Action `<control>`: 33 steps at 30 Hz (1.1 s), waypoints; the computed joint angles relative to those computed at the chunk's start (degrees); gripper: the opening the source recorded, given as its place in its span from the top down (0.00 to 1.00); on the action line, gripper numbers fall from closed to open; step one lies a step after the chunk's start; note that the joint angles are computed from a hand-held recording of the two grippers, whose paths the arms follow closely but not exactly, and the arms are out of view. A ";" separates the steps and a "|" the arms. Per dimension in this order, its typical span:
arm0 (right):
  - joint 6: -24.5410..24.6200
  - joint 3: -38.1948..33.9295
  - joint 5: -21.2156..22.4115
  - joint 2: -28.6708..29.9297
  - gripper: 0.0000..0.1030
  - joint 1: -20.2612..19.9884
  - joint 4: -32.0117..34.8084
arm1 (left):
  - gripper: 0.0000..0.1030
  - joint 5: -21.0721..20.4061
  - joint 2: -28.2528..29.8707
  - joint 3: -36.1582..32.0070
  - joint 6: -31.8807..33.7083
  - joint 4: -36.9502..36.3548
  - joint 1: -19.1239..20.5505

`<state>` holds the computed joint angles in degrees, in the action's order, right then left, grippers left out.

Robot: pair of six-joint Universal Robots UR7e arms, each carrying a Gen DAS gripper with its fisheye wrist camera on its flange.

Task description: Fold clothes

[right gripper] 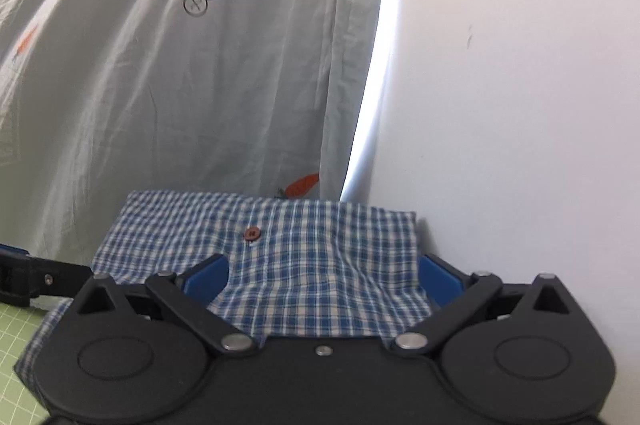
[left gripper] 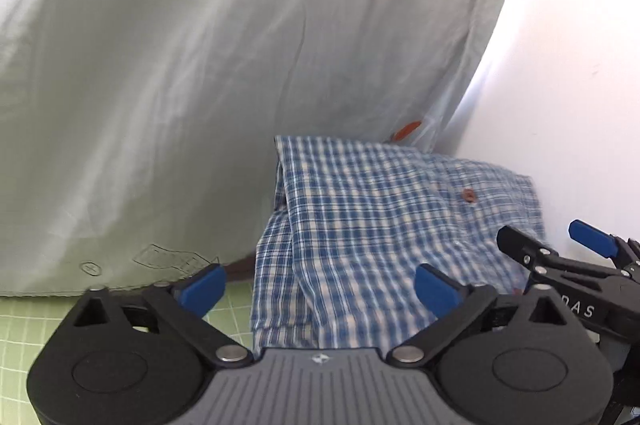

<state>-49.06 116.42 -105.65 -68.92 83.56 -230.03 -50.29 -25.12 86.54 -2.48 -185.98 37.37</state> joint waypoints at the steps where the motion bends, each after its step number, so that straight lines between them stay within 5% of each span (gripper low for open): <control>1: -0.39 1.90 0.02 -0.62 0.00 0.56 -2.46 | 0.00 0.71 -1.04 2.46 0.33 -2.89 -0.95; 8: 6.51 14.46 -6.72 -7.93 0.00 6.93 -4.31 | 0.00 8.70 -6.47 17.11 5.74 -18.36 -9.36; 13: 12.46 22.24 -12.17 -12.49 0.00 10.87 -1.99 | 0.00 7.06 -13.84 25.96 -10.39 -9.24 -12.16; 22: 17.87 32.74 -24.31 -13.62 0.00 14.84 -4.07 | 0.00 7.35 -20.93 37.46 -21.80 3.18 -16.16; 33: 20.86 38.81 -27.99 -15.00 0.00 15.82 -2.76 | 0.00 6.15 -24.98 43.47 -33.67 11.53 -19.32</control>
<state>-28.20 155.23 -133.63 -83.92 99.38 -232.80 -44.14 -50.10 130.01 -36.15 -174.44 18.05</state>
